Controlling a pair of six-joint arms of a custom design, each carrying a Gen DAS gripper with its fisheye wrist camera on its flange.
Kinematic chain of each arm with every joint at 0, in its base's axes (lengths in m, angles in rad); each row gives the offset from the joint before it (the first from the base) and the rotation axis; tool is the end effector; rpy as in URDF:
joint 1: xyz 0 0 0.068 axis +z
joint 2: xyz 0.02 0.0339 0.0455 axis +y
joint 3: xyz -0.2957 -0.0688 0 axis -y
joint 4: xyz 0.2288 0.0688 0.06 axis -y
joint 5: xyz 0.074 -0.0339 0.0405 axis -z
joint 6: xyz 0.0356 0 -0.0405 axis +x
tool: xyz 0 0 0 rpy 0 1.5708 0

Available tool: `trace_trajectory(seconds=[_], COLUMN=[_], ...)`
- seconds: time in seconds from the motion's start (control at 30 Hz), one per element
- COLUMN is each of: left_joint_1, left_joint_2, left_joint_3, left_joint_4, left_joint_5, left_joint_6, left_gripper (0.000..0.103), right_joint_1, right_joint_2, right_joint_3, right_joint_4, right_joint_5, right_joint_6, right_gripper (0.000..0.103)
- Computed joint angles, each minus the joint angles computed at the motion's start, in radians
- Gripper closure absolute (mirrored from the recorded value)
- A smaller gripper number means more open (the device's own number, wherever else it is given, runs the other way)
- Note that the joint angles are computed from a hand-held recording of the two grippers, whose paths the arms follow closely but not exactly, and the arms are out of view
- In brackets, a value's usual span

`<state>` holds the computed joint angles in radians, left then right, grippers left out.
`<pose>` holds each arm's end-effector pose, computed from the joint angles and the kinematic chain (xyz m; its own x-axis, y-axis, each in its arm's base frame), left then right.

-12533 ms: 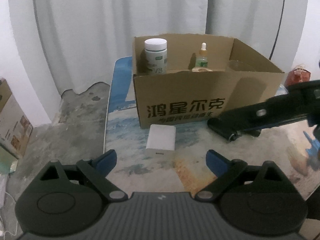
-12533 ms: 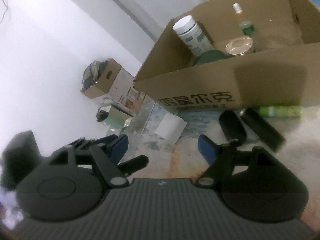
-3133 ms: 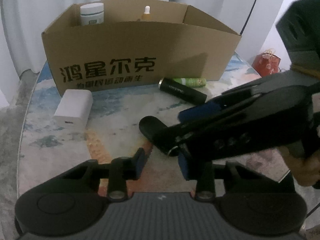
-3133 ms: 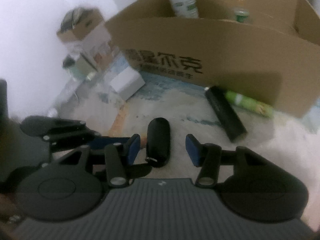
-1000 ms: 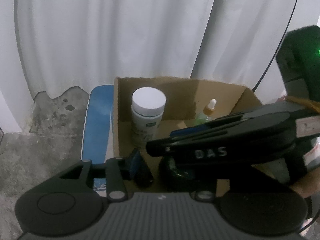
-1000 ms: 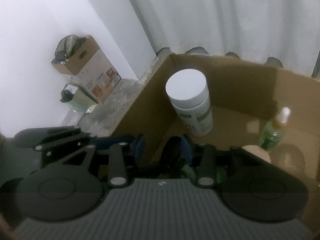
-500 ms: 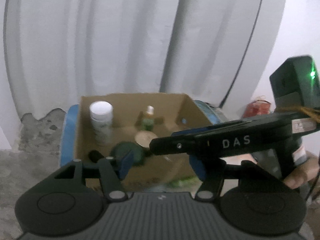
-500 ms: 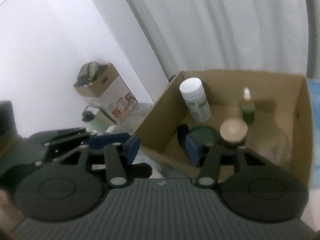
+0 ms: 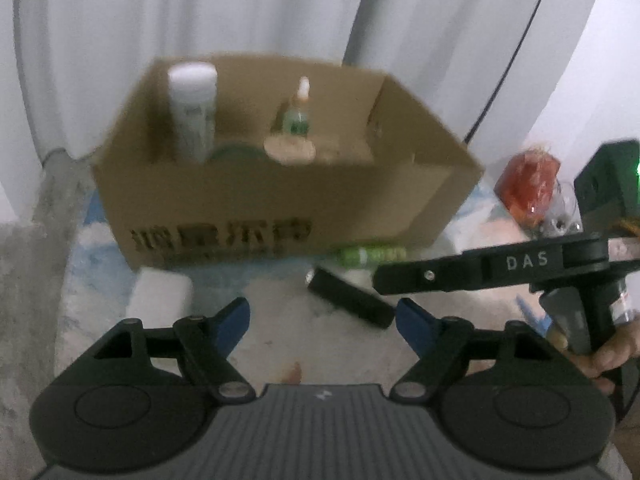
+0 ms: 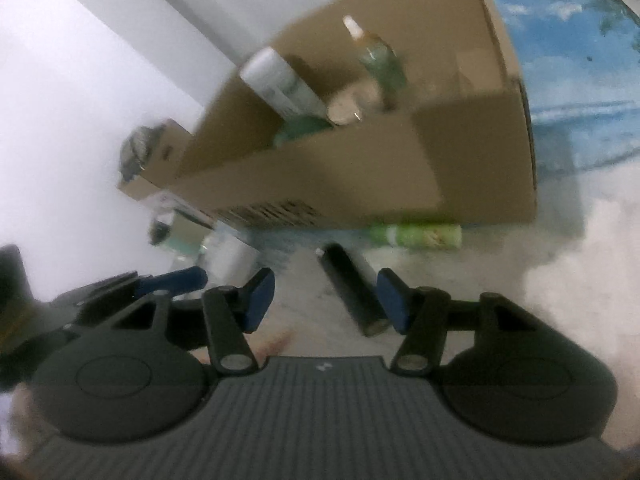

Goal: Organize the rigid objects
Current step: 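Move the right gripper out of the box to the long black cylinder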

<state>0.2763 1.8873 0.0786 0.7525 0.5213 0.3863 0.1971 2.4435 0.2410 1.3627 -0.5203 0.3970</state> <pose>0.1665 0.0288 0.0667 -0.7760 0.1196 -0.6192 0.3148 0.9242 -0.2161 0.2219 0.0624 0.0054 -0.8649 0.1694 -0.4726 -0.1746 0.7811 0.5995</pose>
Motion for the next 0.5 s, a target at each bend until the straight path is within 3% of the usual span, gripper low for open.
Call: trace_trajectory(seconds=[0.1, 0.37, 0.5], left_joint_1=[-0.028, -0.074, -0.106], left_joint_2=[0.132, 0.283, 0.333], left_joint_3=[0.027, 0.087, 0.105], left_joint_4=[0.077, 0.109, 0.126], left_joint_5=[0.008, 0.065, 0.048], left_joint_6=[-0.026, -0.052, -0.064], left_gripper=[0.022, 0.023, 0.032], right_joint_1=[0.015, 0.068, 0.093], right_joint_2=[0.046, 0.070, 0.050], right_joint_3=[0.042, 0.147, 0.172], right_joint_4=[-0.015, -0.130, -0.179], right_joint_5=[0.009, 0.062, 0.089], right_joint_6=[-0.011, -0.026, -0.055], right_gripper=[0.046, 0.052, 0.054])
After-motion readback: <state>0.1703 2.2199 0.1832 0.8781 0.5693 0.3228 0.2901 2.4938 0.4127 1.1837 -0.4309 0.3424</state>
